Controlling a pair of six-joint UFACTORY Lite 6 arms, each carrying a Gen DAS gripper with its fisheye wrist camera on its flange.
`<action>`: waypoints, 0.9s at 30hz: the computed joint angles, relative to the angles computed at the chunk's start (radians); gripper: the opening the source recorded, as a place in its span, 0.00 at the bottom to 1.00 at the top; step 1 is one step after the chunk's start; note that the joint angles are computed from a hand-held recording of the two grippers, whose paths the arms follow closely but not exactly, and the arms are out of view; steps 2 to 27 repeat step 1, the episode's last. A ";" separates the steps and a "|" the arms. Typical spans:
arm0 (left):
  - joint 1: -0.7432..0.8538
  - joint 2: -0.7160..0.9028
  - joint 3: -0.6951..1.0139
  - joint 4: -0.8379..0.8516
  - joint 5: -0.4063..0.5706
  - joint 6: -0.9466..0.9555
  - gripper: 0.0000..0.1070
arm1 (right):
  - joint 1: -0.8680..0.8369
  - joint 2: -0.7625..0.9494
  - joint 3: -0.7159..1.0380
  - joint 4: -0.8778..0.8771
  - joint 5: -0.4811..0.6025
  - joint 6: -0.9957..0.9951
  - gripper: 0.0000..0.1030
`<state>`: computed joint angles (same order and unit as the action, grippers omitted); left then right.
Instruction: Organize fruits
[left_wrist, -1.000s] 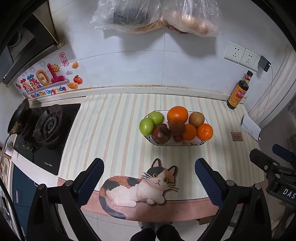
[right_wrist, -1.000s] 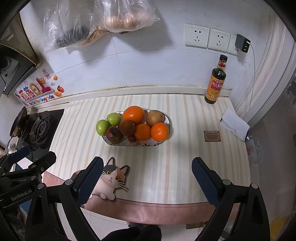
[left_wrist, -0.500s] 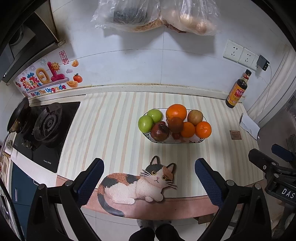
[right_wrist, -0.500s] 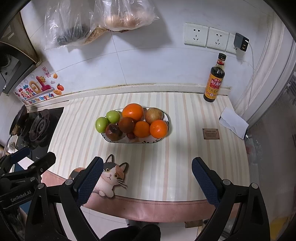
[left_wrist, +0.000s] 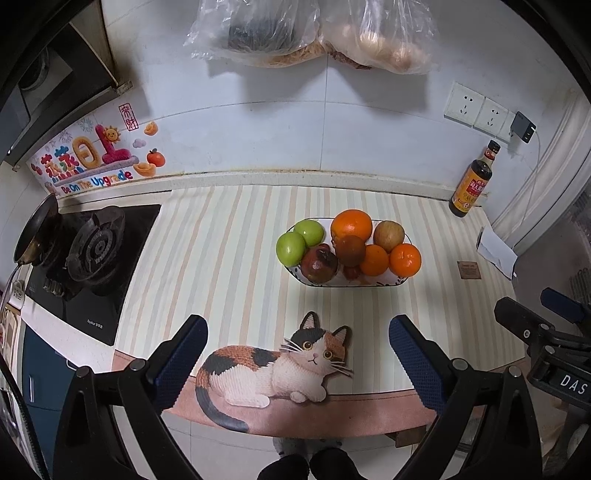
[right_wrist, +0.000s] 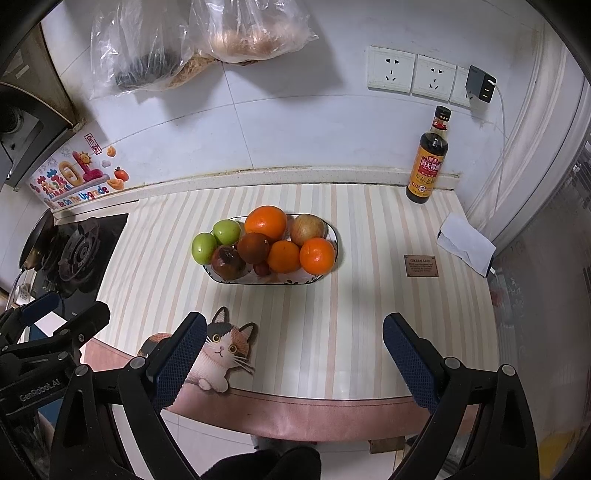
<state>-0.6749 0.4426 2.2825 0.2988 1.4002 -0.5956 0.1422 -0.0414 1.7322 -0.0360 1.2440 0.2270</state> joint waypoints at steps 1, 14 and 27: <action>0.000 0.004 0.009 0.001 0.002 0.001 0.94 | -0.001 -0.001 0.000 0.000 0.001 -0.001 0.95; 0.000 0.004 0.009 0.001 0.002 0.001 0.94 | -0.001 -0.001 0.000 0.000 0.001 -0.001 0.95; 0.000 0.004 0.009 0.001 0.002 0.001 0.94 | -0.001 -0.001 0.000 0.000 0.001 -0.001 0.95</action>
